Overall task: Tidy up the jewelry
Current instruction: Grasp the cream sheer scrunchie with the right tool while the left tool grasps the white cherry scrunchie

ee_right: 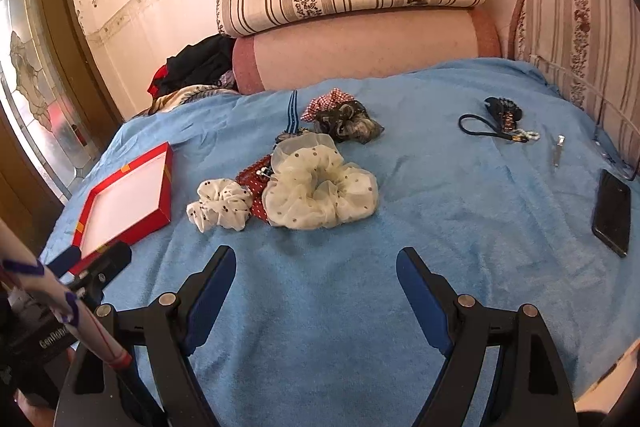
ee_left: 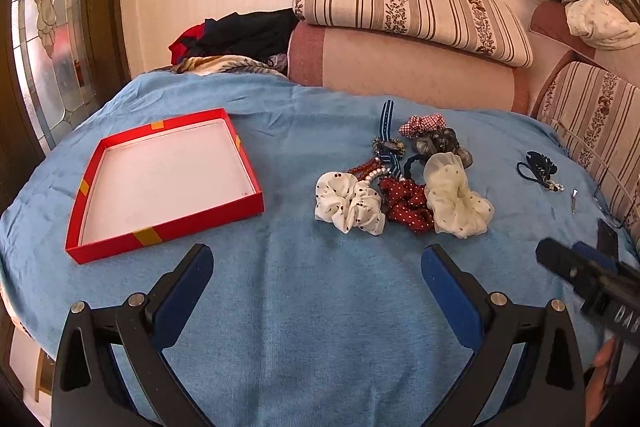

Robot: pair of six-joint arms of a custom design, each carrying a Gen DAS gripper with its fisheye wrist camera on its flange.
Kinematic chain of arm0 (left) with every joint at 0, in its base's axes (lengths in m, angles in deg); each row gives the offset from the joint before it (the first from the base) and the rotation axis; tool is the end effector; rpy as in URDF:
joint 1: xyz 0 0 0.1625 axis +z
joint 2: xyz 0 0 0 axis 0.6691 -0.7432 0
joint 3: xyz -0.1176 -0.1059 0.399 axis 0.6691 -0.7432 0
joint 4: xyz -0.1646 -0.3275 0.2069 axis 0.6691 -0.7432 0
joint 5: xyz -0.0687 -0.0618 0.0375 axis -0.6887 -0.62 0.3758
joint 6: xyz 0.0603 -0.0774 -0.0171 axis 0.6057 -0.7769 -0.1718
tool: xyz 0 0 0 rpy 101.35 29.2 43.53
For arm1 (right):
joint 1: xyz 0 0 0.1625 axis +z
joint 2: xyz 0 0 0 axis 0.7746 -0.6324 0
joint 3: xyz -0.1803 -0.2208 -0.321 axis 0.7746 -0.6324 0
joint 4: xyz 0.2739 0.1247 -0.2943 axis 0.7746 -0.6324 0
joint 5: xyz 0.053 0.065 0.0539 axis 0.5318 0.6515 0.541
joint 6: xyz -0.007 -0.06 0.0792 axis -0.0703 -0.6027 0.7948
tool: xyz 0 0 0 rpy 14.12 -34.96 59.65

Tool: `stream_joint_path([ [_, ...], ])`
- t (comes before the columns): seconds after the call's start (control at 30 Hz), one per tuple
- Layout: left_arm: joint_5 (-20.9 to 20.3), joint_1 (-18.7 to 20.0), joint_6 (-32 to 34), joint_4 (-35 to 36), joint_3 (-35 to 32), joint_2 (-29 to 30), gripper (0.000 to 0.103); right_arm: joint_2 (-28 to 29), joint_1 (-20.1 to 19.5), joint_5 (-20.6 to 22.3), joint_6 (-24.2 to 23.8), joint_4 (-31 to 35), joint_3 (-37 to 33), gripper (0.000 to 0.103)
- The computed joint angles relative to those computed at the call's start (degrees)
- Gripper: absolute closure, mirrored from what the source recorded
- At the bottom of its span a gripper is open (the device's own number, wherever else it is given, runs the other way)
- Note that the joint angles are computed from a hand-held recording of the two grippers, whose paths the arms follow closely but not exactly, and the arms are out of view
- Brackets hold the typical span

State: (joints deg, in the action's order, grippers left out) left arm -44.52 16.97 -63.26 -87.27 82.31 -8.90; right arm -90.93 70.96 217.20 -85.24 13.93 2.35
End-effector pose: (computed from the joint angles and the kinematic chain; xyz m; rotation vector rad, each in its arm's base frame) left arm -0.1048 -0.5428 0.3054 0.8260 2.3382 -0.8738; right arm 0.3409 -0.4554 0.0679 -0.0753 -2.2419 1.2217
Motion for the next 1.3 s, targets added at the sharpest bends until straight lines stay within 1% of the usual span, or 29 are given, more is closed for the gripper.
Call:
stream_joint_path([
  [0.1, -2.7, 1.8, -2.3, 3.9, -4.1, 1.0, 0.0, -1.1, -1.6, -3.5, 1.8, 3.1, -1.4, 0.017],
  [0.13, -2.9, 2.3, -2.5, 4.7, -5.9, 1.7, 0.0, -1.8, -2.4, -4.8, 2.0, 3.9, -2.0, 0.017],
  [0.17, -3.0, 2.7, -2.1, 4.4, -7.4, 2.6, 0.0, -2.0, -2.9, -5.1, 1.8, 4.2, -2.6, 0.017],
  [0.23, -3.5, 3.4, -1.4, 4.1, -10.1, 4.0, 0.0, -2.2, -4.2, -7.0, 1.9, 6.1, -4.4, 0.021],
  [0.3, -4.1, 4.2, -1.7, 6.2, -14.0, 5.9, 0.0, -1.9, -5.4, -9.0, 2.8, 8.5, -6.5, 0.024],
  [0.37, -5.9, 5.5, -3.9, 9.6, -18.7, 8.2, 0.0, -1.6, -6.7, -11.7, 2.9, 10.3, -8.5, 0.025],
  [0.4, -7.3, 6.1, -5.0, 12.0, -20.5, 8.9, 0.0, -1.4, -7.3, -12.7, 2.9, 11.1, -9.3, 0.028],
  [0.47, -11.3, 7.8, -7.3, 17.7, -24.2, 10.5, 0.0, -1.6, -8.5, -15.0, 3.1, 11.4, -9.7, 0.028],
  [0.53, -14.3, 9.1, -7.5, 18.5, -24.5, 11.0, 0.0, -2.7, -9.8, -17.0, 3.7, 10.3, -8.1, 0.034],
  [0.57, -14.9, 9.4, -7.0, 18.9, -24.5, 11.3, 0.001, -2.8, -10.2, -17.4, 3.8, 10.1, -7.9, 0.035],
  [0.6, -15.0, 9.4, -6.3, 19.6, -24.6, 11.7, 0.003, -2.9, -10.8, -17.4, 4.4, 10.2, -7.6, 0.039],
  [0.63, -15.5, 9.4, -6.0, 20.2, -24.8, 12.0, 0.011, -2.8, -11.5, -17.9, 5.3, 10.5, -7.5, 0.046],
  [0.67, -16.5, 9.6, -5.9, 21.3, -25.3, 12.4, 0.018, -2.8, -12.2, -18.8, 6.2, 11.3, -7.6, 0.049],
  [0.7, -17.0, 9.7, -5.9, 22.2, -25.8, 12.8, 0.02, -2.9, -12.8, -19.8, 6.9, 11.9, -7.6, 0.052],
  [0.77, -18.2, 10.0, -6.1, 23.2, -26.4, 13.4, 0.022, -2.5, -14.0, -21.5, 7.6, 12.5, -7.8, 0.052],
  [0.87, -18.2, 9.9, -6.1, 23.6, -26.8, 14.2, 0.025, -1.1, -15.2, -20.7, 7.2, 14.0, -9.2, 0.052],
  [0.93, -18.2, 10.0, -6.0, 23.7, -26.8, 14.3, 0.025, 0.1, -16.1, -20.3, 7.5, 15.0, -10.3, 0.052],
  [1.0, -17.8, 9.9, -6.0, 23.8, -26.7, 14.6, 0.025, 0.5, -17.0, -21.2, 7.5, 14.7, -10.2, 0.052],
  [1.03, -17.8, 9.9, -6.1, 24.0, -26.8, 14.8, 0.025, 0.9, -17.5, -22.3, 7.4, 15.2, -10.6, 0.052],
  [1.07, -17.8, 9.9, -6.1, 24.5, -26.9, 14.9, 0.026, 1.4, -17.8, -23.4, 6.7, 15.5, -11.0, 0.052],
  [1.1, -17.7, 9.9, -6.2, 24.9, -27.0, 15.2, 0.026, 2.4, -17.7, -22.9, 5.8, 16.1, -12.2, 0.052],
  [1.13, -17.7, 9.9, -6.2, 25.3, -27.1, 15.4, 0.026, 3.6, -17.4, -21.0, 5.0, 17.0, -13.6, 0.06],
  [1.17, -18.0, 10.0, -6.2, 25.9, -27.3, 15.6, 0.025, 4.5, -17.3, -19.9, 4.6, 17.7, -14.5, 0.072],
  [1.2, -18.6, 10.1, -6.3, 26.8, -27.6, 15.9, 0.026, 5.0, -17.4, -20.1, 4.3, 18.5, -15.1, 0.095],
  [1.23, -18.8, 10.1, -6.3, 27.2, -27.7, 16.1, 0.026, 4.7, -17.4, -20.1, 4.2, 18.0, -14.5, 0.096],
  [1.27, -18.9, 10.1, -6.3, 28.0, -27.9, 16.5, 0.029, 4.0, -17.1, -19.1, 4.2, 16.8, -13.6, 0.097],
  [1.3, -18.8, 10.0, -6.2, 28.4, -27.9, 16.7, 0.031, 3.2, -16.6, -17.2, 4.0, 15.4, -12.5, 0.097],
])
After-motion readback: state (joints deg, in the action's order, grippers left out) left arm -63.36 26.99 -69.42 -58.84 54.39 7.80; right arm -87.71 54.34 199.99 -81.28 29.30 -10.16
